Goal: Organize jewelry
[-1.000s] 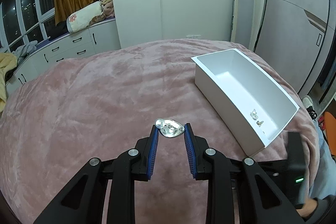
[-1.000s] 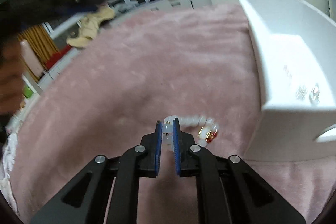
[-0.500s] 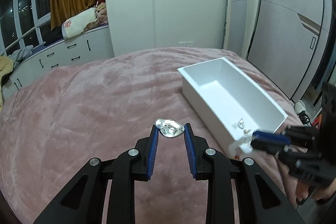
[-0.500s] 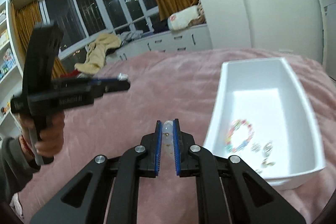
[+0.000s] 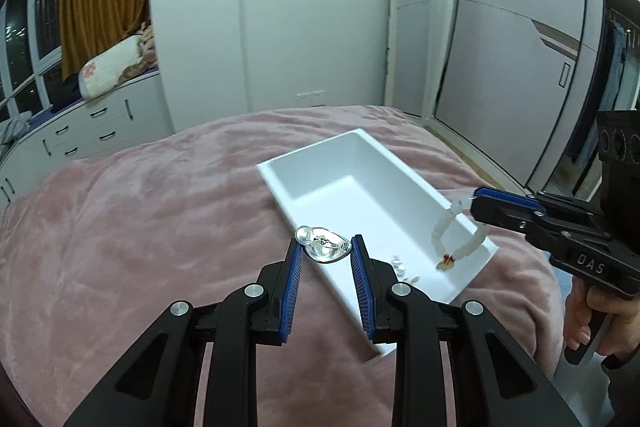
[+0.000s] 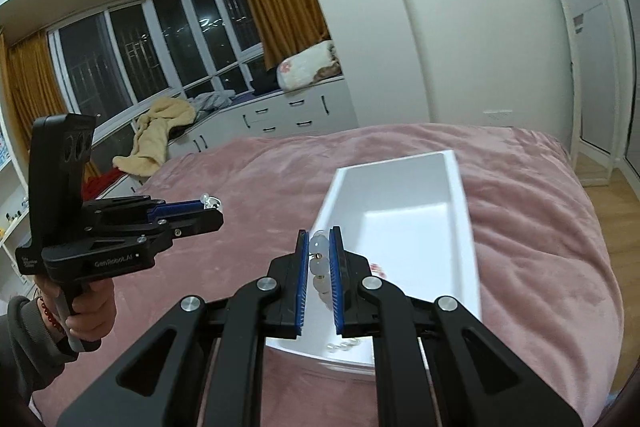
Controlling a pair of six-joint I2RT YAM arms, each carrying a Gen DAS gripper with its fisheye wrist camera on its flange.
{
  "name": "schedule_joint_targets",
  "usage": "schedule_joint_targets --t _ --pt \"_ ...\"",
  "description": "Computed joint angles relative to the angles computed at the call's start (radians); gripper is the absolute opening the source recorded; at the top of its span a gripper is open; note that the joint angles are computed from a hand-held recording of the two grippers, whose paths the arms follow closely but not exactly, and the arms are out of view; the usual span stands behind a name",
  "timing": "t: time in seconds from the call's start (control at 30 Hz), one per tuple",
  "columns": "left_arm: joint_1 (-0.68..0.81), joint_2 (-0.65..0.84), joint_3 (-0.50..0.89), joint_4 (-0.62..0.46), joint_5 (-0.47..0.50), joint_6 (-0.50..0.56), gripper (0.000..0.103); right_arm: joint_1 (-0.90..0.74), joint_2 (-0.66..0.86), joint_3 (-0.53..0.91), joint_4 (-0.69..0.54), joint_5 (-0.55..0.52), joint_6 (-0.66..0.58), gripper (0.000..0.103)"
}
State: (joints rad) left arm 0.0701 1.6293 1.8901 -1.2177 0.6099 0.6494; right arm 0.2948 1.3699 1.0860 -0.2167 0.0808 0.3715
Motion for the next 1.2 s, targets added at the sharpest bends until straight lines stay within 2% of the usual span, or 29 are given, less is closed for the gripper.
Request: schedule_joint_targets --t 0.17,0.37,0.63,0.8,0.87,0.93,1.0,1.03,1.1,1.17,1.2 --pt "-0.132 -0.022 -0.088 0.09 -0.083 -0.075 0.03 -0.087 -0.021 -0.062 0.012 -0.07 -0.014 0.011" --pt "-0.252 0.032 -0.132 0.163 -0.185 -0.18 0.03 -0.145 0.004 -0.122 0.066 -0.15 -0.013 0.011" --pt "-0.318 0.137 -0.098 0.153 -0.202 -0.256 0.03 -0.217 0.015 -0.158 0.108 -0.261 -0.022 0.011" --pt "-0.325 0.14 -0.09 0.161 -0.181 -0.291 0.044 -0.236 -0.003 -0.175 0.142 -0.302 -0.007 0.015" --pt "-0.323 0.141 -0.073 0.144 -0.169 -0.298 0.046 -0.236 -0.008 -0.165 0.131 -0.293 -0.011 0.026" --pt "-0.314 0.136 -0.054 0.131 -0.159 -0.307 0.05 -0.233 -0.025 -0.165 0.125 -0.278 -0.004 0.048" --pt "-0.301 0.118 -0.04 0.124 -0.146 -0.314 0.055 -0.222 -0.055 -0.165 0.115 -0.247 0.0 0.061" --pt "-0.293 0.118 -0.023 0.113 -0.136 -0.314 0.059 -0.216 -0.063 -0.159 0.103 -0.229 0.0 0.08" --pt "-0.274 0.092 -0.014 0.108 -0.129 -0.327 0.083 -0.18 -0.093 -0.15 0.077 -0.131 0.0 0.099" --pt "-0.257 0.059 -0.023 0.121 -0.135 -0.339 0.092 -0.131 -0.091 -0.093 -0.011 -0.024 -0.014 0.098" --pt "-0.245 0.041 -0.023 0.117 -0.136 -0.34 0.092 -0.115 -0.082 -0.065 -0.052 0.008 -0.013 0.098"
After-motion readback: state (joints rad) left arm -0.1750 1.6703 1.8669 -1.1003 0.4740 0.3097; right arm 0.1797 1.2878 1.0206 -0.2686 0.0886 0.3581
